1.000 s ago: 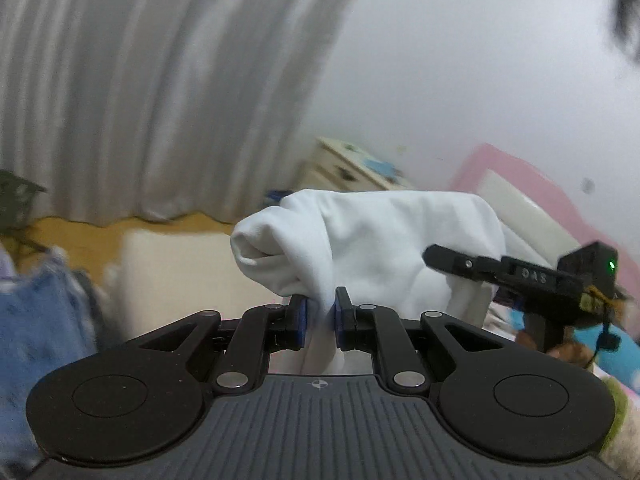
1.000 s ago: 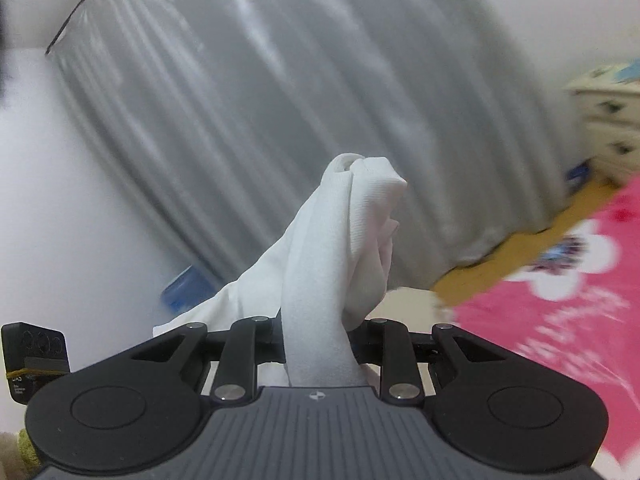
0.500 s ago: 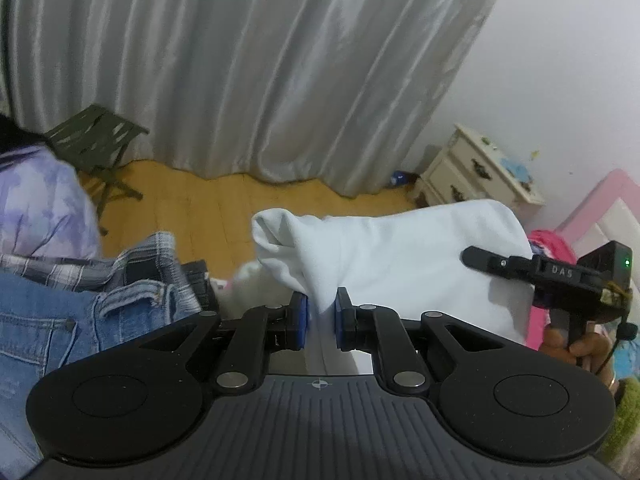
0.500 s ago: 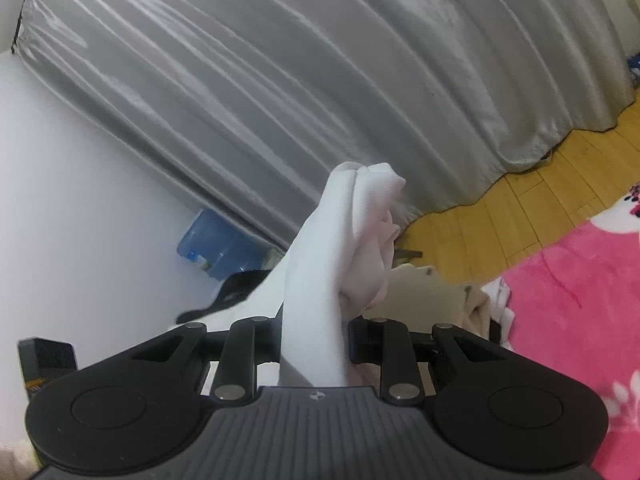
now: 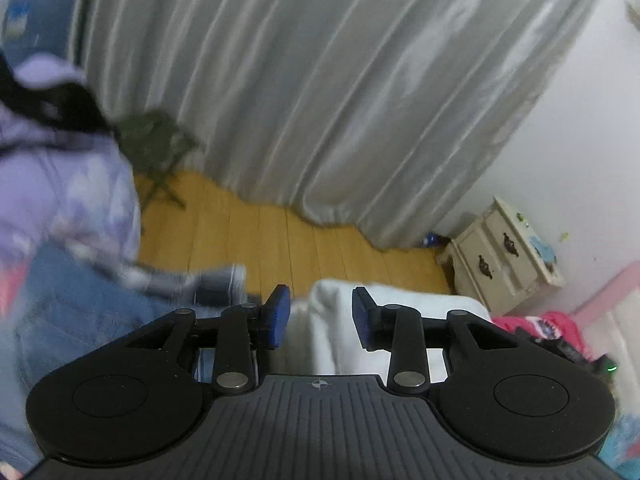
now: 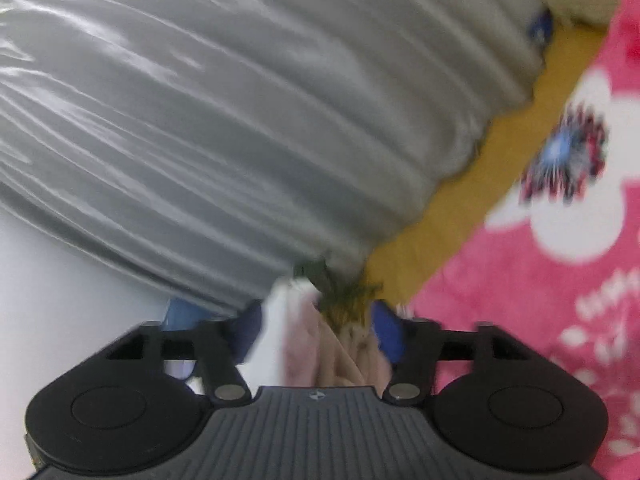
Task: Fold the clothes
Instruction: 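Carry the folded white sweatshirt toward the clothes stack with both grippers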
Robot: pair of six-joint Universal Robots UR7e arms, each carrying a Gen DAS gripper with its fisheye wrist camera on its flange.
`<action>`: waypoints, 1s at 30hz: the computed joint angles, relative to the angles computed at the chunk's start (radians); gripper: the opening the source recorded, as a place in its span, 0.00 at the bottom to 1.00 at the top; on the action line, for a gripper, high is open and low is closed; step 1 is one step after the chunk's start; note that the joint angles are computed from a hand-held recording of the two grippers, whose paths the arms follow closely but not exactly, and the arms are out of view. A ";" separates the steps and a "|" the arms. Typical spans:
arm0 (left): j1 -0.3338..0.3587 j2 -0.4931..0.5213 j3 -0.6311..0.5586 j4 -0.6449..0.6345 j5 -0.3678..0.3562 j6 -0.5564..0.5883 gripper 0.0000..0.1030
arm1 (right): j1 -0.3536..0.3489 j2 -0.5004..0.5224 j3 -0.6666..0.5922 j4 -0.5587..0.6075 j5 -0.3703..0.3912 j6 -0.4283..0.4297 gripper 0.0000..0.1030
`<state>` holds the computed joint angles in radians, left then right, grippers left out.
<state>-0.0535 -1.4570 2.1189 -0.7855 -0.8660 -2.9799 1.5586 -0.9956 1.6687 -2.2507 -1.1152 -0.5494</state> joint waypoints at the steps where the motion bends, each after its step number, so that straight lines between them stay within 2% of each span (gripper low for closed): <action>1: 0.011 0.010 -0.011 -0.002 0.032 0.044 0.33 | 0.012 -0.016 0.010 -0.003 0.006 -0.041 0.35; 2: 0.028 0.013 -0.015 -0.022 0.075 0.105 0.33 | 0.030 -0.032 0.022 0.002 0.004 -0.086 0.29; 4: 0.079 0.012 -0.008 -0.105 0.158 0.256 0.33 | 0.075 -0.042 0.040 0.016 -0.010 -0.149 0.28; 6: 0.141 0.026 0.002 -0.172 0.188 0.373 0.33 | 0.111 -0.030 0.054 0.020 -0.037 -0.152 0.26; 7: 0.170 0.038 0.008 -0.185 0.181 0.407 0.33 | 0.126 -0.012 0.062 -0.006 -0.075 -0.127 0.26; 8: 0.195 0.045 0.021 -0.190 0.152 0.407 0.33 | 0.140 0.013 0.067 -0.038 -0.123 -0.098 0.26; 9: 0.203 0.026 0.056 -0.209 0.131 0.371 0.30 | 0.149 0.036 0.070 -0.065 -0.172 -0.074 0.18; 11: 0.187 -0.037 0.137 -0.245 0.109 0.272 0.32 | 0.160 0.078 0.069 -0.112 -0.257 -0.037 0.06; 12: 0.175 -0.056 0.158 -0.245 0.103 0.232 0.34 | 0.162 0.084 0.063 -0.113 -0.265 -0.028 0.05; 15: 0.149 -0.090 0.179 -0.243 0.105 0.221 0.34 | 0.166 0.077 0.047 -0.094 -0.263 -0.030 0.05; 17: 0.144 -0.099 0.180 -0.241 0.104 0.237 0.34 | 0.166 0.045 0.061 -0.096 -0.259 -0.080 0.06; 18: 0.143 -0.102 0.179 -0.240 0.102 0.248 0.34 | 0.162 0.024 0.070 -0.095 -0.251 -0.100 0.12; 19: 0.149 -0.102 0.178 -0.244 0.107 0.263 0.34 | 0.155 -0.003 0.079 -0.075 -0.237 -0.125 0.13; 22: 0.157 -0.087 0.169 -0.254 0.112 0.303 0.35 | 0.130 -0.088 0.097 0.027 -0.183 -0.206 0.13; 24: 0.163 -0.080 0.172 -0.261 0.114 0.329 0.36 | 0.113 -0.137 0.110 0.136 -0.195 -0.324 0.13; 25: 0.162 -0.077 0.174 -0.265 0.110 0.335 0.36 | 0.106 -0.163 0.128 0.167 -0.209 -0.383 0.13; 27: 0.161 -0.074 0.182 -0.279 0.104 0.343 0.37 | 0.098 -0.209 0.214 0.105 -0.348 -0.525 0.12; 29: 0.163 -0.075 0.181 -0.287 0.105 0.363 0.40 | 0.080 -0.242 0.303 -0.033 -0.455 -0.572 0.14; 30: 0.166 -0.072 0.179 -0.289 0.105 0.371 0.41 | 0.072 -0.252 0.323 -0.076 -0.477 -0.554 0.16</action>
